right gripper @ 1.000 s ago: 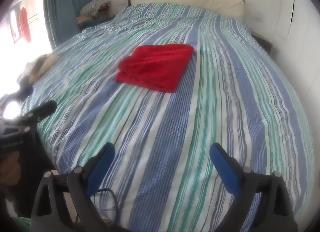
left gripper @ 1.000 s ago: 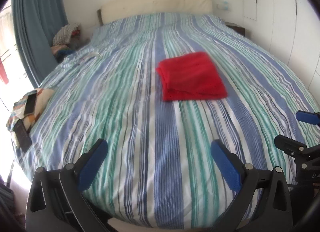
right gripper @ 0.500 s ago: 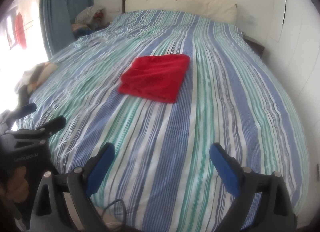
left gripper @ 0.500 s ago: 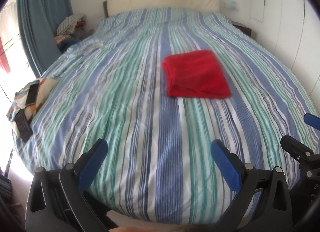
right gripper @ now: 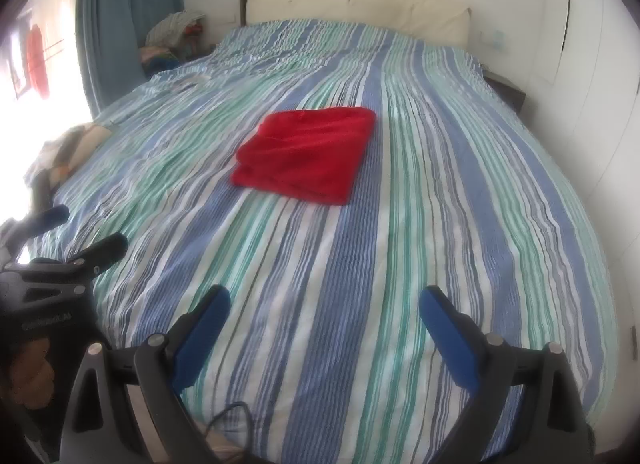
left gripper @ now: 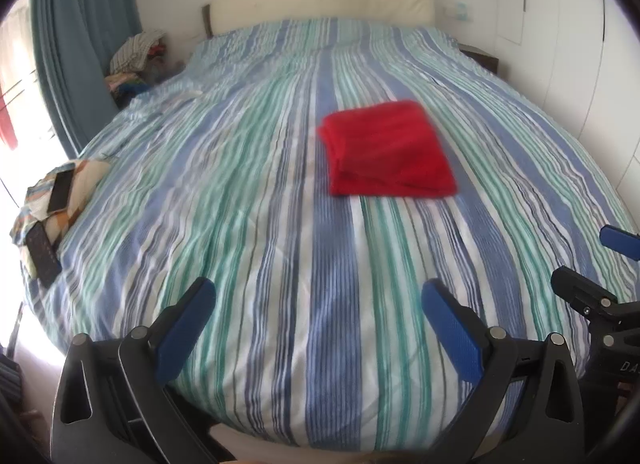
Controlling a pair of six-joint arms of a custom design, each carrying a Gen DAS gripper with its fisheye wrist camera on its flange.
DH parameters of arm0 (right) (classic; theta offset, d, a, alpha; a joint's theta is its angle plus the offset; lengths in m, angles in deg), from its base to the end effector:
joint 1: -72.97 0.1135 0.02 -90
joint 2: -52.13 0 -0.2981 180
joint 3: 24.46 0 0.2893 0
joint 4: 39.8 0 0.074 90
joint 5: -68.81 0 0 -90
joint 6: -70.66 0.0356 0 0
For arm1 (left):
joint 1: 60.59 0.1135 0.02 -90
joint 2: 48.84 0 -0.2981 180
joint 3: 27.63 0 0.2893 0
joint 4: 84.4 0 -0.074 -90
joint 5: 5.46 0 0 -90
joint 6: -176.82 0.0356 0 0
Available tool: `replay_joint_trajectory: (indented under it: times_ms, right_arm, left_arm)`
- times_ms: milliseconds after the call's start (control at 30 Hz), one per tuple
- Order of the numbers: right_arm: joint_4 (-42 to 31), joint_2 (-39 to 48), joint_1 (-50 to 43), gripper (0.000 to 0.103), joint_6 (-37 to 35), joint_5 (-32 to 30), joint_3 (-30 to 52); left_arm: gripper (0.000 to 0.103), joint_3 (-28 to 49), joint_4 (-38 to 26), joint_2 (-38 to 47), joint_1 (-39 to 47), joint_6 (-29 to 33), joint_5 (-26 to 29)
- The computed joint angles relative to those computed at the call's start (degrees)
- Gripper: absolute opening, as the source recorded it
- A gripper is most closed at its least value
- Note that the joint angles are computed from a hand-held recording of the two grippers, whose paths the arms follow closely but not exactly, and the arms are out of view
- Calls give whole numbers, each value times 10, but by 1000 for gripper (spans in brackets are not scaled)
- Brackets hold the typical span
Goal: Fold small clothes
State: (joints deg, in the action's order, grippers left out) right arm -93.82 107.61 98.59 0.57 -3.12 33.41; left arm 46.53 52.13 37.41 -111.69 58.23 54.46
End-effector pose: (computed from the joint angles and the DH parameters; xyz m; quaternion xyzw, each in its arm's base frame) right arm 0.1915 0.0796 0.2866 0.0051 0.9342 -0.0112 0.3567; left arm 0.2291 -0.2555 0.2639 0.1047 0.9197 0.0071 0.3783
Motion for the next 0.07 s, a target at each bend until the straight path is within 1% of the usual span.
replay_joint_trajectory:
  times_ms: [67]
  right_arm:
    - [2,0,-2,95,0,-2,0]
  left_arm:
    - [103,2,-3,1,0,1,-4]
